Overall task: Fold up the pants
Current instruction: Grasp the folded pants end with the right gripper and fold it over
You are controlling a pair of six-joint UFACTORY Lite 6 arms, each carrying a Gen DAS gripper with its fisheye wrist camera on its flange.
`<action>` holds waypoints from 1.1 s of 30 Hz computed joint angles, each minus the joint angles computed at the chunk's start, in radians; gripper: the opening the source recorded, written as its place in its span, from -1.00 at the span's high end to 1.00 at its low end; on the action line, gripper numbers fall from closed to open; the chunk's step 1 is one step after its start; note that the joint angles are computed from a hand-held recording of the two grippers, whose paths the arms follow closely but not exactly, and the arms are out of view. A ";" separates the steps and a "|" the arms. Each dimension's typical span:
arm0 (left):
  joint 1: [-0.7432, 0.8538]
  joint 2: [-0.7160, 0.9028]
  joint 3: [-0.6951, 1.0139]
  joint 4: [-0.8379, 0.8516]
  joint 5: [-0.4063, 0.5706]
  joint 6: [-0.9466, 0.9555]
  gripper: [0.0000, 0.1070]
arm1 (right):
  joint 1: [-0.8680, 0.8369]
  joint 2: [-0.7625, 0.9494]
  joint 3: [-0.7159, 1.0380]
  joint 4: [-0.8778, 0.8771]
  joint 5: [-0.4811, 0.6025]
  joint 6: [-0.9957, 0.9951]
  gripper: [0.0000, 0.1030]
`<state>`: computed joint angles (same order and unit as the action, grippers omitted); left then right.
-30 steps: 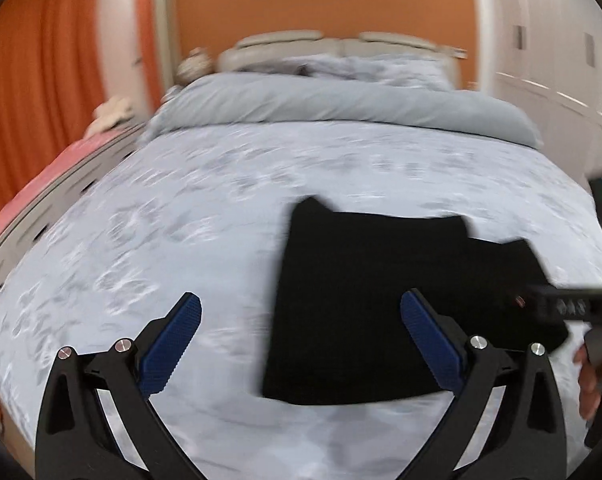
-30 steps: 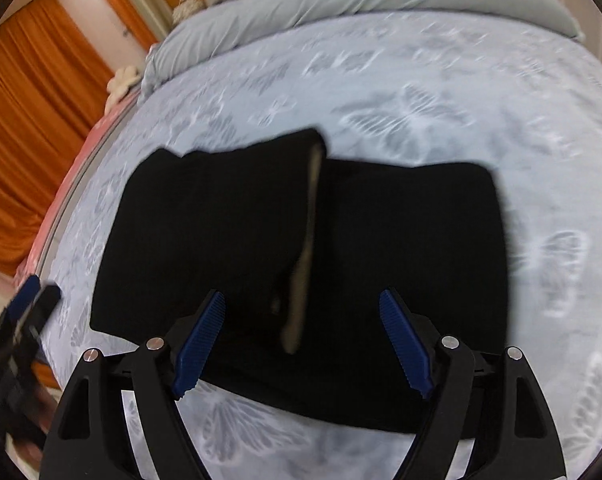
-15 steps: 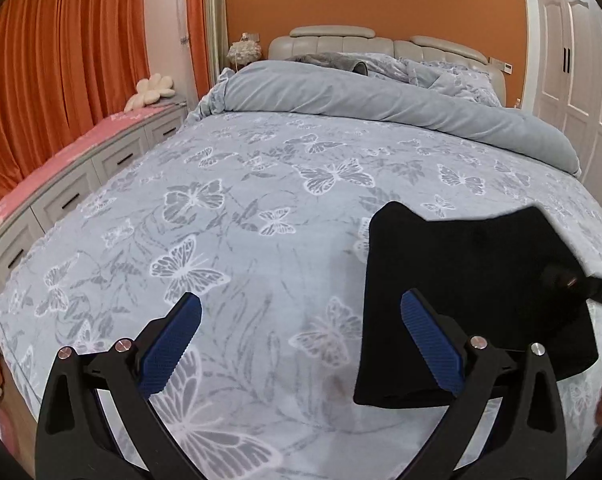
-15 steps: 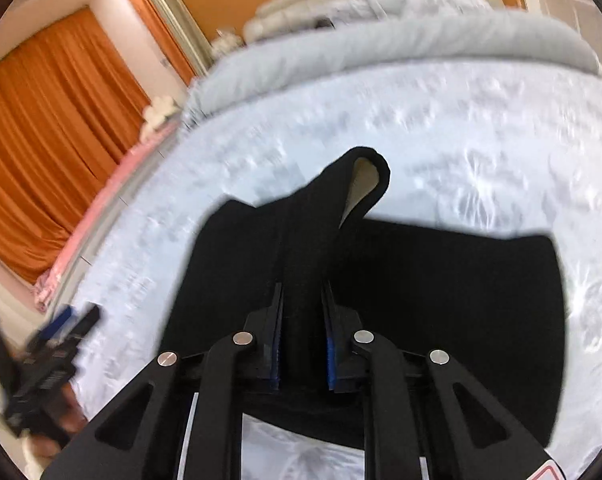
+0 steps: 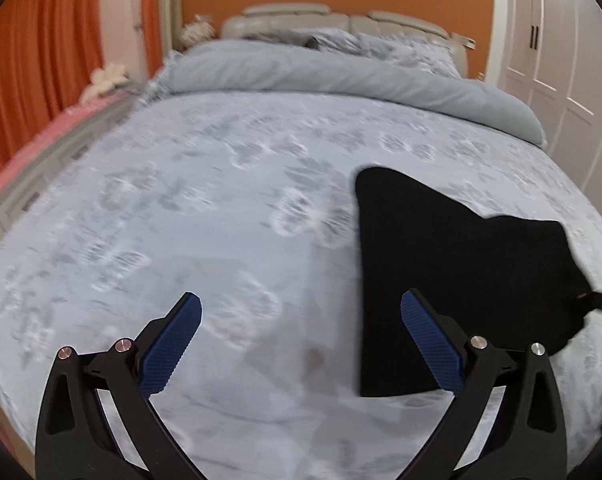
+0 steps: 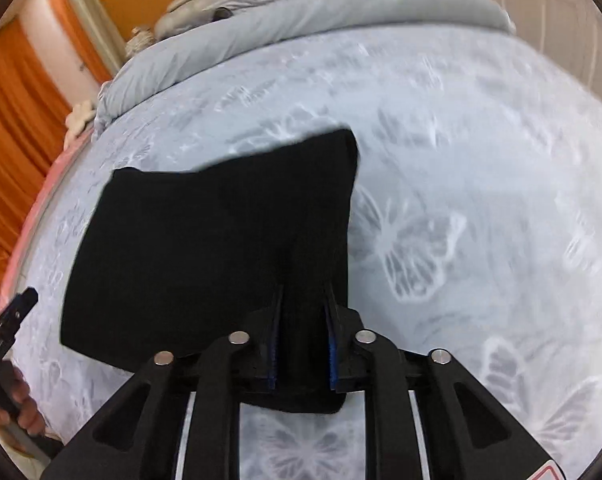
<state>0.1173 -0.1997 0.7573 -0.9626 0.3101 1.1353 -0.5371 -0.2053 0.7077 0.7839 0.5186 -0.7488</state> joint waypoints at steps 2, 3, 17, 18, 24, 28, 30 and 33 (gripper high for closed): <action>-0.049 0.047 0.023 0.041 0.013 -0.078 -0.84 | -0.017 0.023 0.013 0.040 0.019 -0.059 0.44; -0.067 0.065 0.033 0.052 0.014 -0.102 -0.84 | -0.046 0.008 0.027 0.025 0.061 -0.056 0.38; -0.064 0.512 0.287 -0.102 0.316 -0.115 -0.24 | -0.104 0.174 0.042 0.232 0.228 -0.238 0.32; -0.055 0.496 0.289 -0.090 0.338 -0.121 0.09 | -0.105 0.145 0.047 0.222 0.245 -0.221 0.40; 0.146 0.263 0.201 -0.035 0.640 -0.085 0.42 | -0.221 -0.192 -0.004 0.157 0.552 -0.183 0.42; 0.279 0.095 -0.005 0.090 0.712 -0.014 0.33 | -0.294 -0.264 -0.174 0.010 0.596 -0.170 0.21; 0.310 0.032 -0.111 0.149 0.649 0.015 0.15 | -0.260 -0.289 -0.248 -0.093 0.477 -0.119 -0.08; 0.391 -0.080 -0.174 0.156 0.619 0.075 0.10 | -0.377 -0.385 -0.228 -0.060 0.501 -0.113 -0.07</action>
